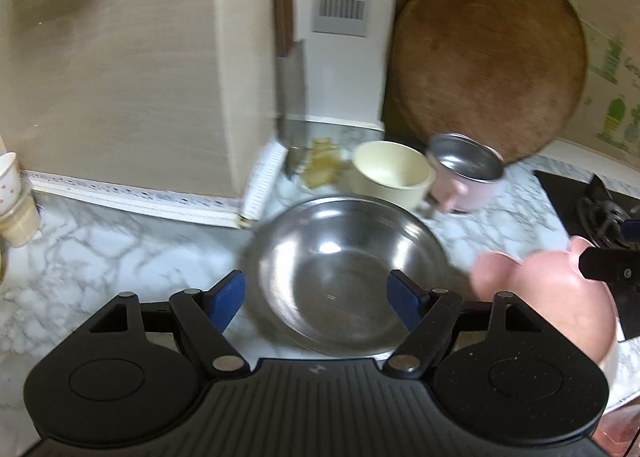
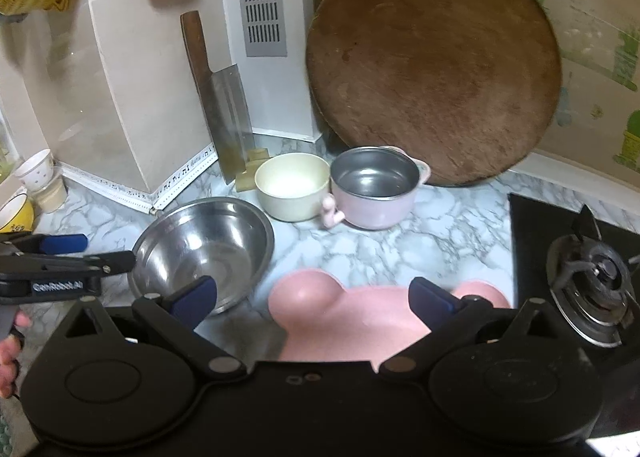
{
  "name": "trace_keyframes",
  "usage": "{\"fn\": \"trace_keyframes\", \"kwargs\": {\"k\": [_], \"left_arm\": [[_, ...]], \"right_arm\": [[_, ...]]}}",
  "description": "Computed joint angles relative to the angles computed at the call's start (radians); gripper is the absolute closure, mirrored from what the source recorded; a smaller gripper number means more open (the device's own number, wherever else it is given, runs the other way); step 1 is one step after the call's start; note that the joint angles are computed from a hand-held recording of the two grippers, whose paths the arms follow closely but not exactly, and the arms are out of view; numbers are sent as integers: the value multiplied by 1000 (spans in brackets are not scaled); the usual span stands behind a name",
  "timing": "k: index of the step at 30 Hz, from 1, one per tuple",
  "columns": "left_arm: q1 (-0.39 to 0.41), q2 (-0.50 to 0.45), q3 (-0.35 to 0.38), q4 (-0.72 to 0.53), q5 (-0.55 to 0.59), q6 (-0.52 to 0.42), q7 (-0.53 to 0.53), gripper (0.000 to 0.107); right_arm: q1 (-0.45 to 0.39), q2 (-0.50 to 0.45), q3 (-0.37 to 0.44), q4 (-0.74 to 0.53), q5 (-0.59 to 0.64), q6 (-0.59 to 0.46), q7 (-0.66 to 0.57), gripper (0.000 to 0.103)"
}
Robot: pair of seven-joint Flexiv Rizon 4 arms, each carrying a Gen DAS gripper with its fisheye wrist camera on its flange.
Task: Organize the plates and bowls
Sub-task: 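Move both tools to the steel bowl and close them on its rim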
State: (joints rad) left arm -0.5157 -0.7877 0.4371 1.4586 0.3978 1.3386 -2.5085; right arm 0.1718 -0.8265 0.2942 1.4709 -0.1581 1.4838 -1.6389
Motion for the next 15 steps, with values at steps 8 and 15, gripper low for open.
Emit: {"fn": "trace_keyframes", "kwargs": {"k": [8, 15], "left_arm": [[147, -18, -107, 19, -99, 46, 161, 29], [251, -69, -224, -3, -247, 31, 326, 29]], "right_arm": [[112, -100, -76, -157, -30, -72, 81, 1], [169, -227, -92, -384, -41, -267, 95, 11]]}}
